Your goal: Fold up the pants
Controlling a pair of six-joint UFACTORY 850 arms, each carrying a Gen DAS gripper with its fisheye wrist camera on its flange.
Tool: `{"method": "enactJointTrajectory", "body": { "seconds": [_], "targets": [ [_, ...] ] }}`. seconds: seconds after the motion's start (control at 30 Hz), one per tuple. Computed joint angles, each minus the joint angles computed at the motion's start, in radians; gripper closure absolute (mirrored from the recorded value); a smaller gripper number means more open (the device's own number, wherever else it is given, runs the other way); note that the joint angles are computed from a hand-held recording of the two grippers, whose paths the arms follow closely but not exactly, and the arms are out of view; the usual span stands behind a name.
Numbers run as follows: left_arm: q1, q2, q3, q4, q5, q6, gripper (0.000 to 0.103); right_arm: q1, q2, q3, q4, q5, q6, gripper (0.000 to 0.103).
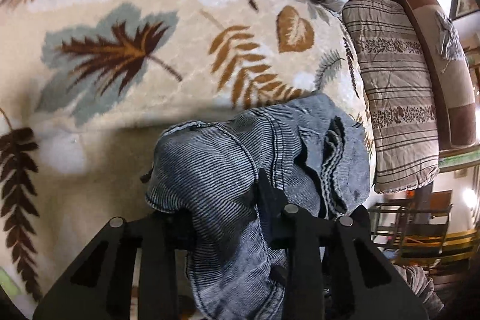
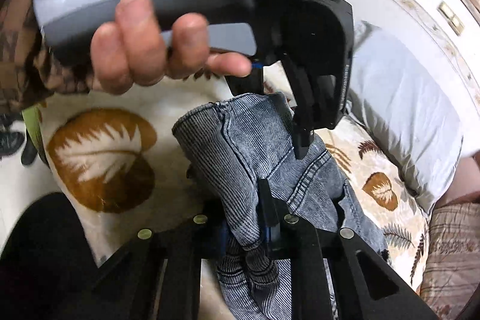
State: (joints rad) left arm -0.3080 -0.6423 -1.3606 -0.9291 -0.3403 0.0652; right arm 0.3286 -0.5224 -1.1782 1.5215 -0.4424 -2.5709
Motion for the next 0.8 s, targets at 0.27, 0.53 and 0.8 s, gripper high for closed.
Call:
{"method": "enactJointTrajectory", "body": {
  "seconds": [0.27,0.53,0.8],
  "targets": [
    [-0.061,0.002,-0.135,0.502,-0.041,-0.486,0.076,-0.093,0.023,-0.057,-0.14,-0.136,0.25,0.087],
    [-0.128,-0.094,-0.368,0.752,-0.121,-0.712,0.08,-0.207,-0.01,-0.17,-0.259,-0.267,0.51,0.089],
    [-0.186,-0.346,-0.807,0.809,-0.31,-0.751,0.083,-0.315,-0.133,-0.367,-0.396,-0.429,0.842,0.09]
  ]
}}
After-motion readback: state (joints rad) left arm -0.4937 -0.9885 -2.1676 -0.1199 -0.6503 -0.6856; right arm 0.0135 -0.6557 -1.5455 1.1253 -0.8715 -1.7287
